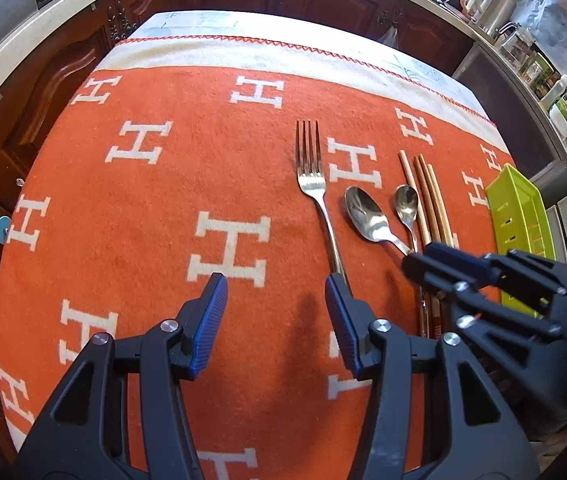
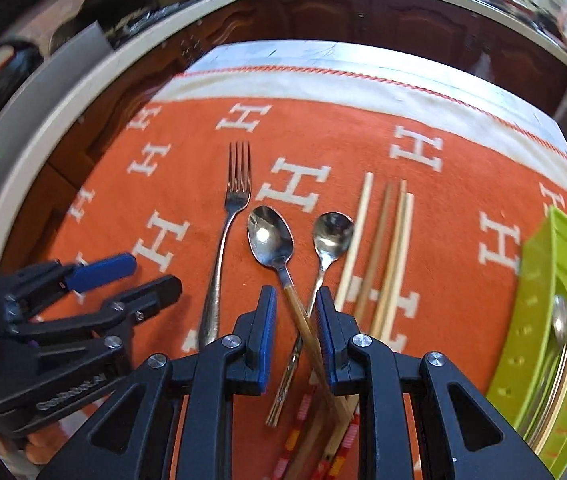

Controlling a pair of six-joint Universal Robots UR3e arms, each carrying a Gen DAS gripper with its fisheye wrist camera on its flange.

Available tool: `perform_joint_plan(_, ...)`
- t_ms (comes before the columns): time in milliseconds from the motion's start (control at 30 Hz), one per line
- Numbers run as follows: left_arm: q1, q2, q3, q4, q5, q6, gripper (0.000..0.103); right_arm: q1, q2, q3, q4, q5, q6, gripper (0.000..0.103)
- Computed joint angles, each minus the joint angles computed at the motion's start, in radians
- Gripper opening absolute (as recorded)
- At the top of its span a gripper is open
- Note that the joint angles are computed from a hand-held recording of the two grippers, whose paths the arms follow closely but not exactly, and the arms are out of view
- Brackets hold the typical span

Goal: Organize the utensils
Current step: 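Grasp a metal spoon with the right tool while the left tool grasps the metal fork, then carry the spoon and fork into the green tray and open both tools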

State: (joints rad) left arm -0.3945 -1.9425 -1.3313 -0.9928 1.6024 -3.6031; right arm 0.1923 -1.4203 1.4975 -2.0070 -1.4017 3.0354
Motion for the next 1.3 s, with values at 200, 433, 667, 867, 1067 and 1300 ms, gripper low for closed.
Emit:
perform_joint_plan(200,0.020,-0.027,0.025,0.001,-0.022,0.002,0.048,0.040,0.027,0.014,-0.071,-0.065,-0.027,0.008)
perform_joint_plan(433,0.010,-0.097,0.126,-0.020,-0.028,0.003,0.048,-0.039,-0.024,0.056,-0.056,0.023,0.018,0.006)
perform_joint_plan(667,-0.046,-0.239,0.338,-0.109,0.039,0.020,0.047,-0.163,-0.162,0.145,-0.035,0.146,0.024,0.006)
perform_joint_plan(867,-0.107,-0.383,0.580,-0.270,0.154,0.012,0.025,-0.267,-0.271,0.188,0.017,0.216,0.008,0.006)
perform_joint_plan(1067,-0.096,-0.381,0.597,-0.301,0.119,-0.011,0.003,-0.361,-0.357,0.215,0.086,0.287,-0.030,0.006)
perform_joint_plan(1300,-0.068,-0.258,0.399,-0.218,0.046,-0.052,0.002,-0.412,-0.408,0.231,0.141,0.328,-0.052,0.006)
